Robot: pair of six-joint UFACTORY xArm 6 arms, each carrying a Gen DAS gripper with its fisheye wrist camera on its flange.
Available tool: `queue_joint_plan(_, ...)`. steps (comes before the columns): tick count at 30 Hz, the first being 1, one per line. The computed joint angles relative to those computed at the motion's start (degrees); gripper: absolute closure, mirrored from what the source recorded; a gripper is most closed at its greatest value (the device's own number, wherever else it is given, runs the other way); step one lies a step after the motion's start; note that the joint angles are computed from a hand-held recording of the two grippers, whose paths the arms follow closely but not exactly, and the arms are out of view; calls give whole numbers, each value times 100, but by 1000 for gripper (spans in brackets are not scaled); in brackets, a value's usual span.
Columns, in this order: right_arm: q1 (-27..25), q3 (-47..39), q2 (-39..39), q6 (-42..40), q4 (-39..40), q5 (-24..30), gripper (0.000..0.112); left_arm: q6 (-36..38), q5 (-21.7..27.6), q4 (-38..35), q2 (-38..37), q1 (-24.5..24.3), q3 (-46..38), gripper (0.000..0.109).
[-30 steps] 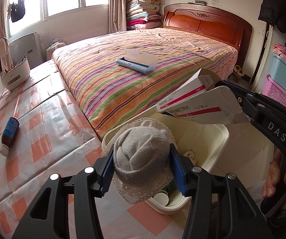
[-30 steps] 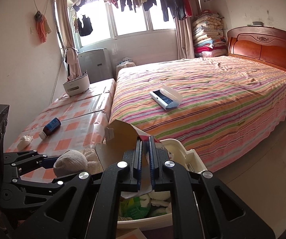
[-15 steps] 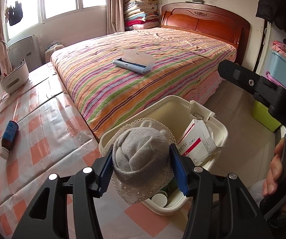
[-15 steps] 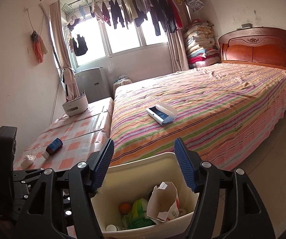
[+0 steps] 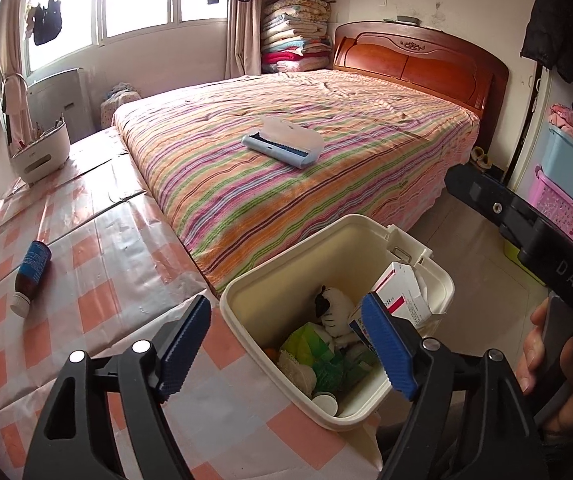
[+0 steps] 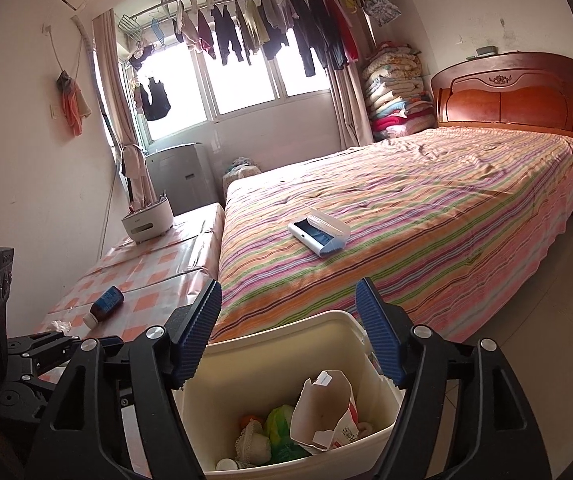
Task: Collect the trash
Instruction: 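Open the right tool over the bin while the left tool releases the knit hat, then move both tools back over the table toward the tissue and bottle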
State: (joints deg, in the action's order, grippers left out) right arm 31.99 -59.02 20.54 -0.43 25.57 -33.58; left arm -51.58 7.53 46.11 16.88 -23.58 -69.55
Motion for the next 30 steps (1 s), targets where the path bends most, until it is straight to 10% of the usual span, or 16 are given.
queue_joint_plan(22, 756, -1537, 829, -600, -119, 1119, 38, -2457, 661, 2484, -1429, 1805, 1230, 33)
queue_joint_plan(30, 972, -2222, 1249, -220, -740, 1692, 38, -2577, 591, 2315, -1643, 2896, 1575, 33)
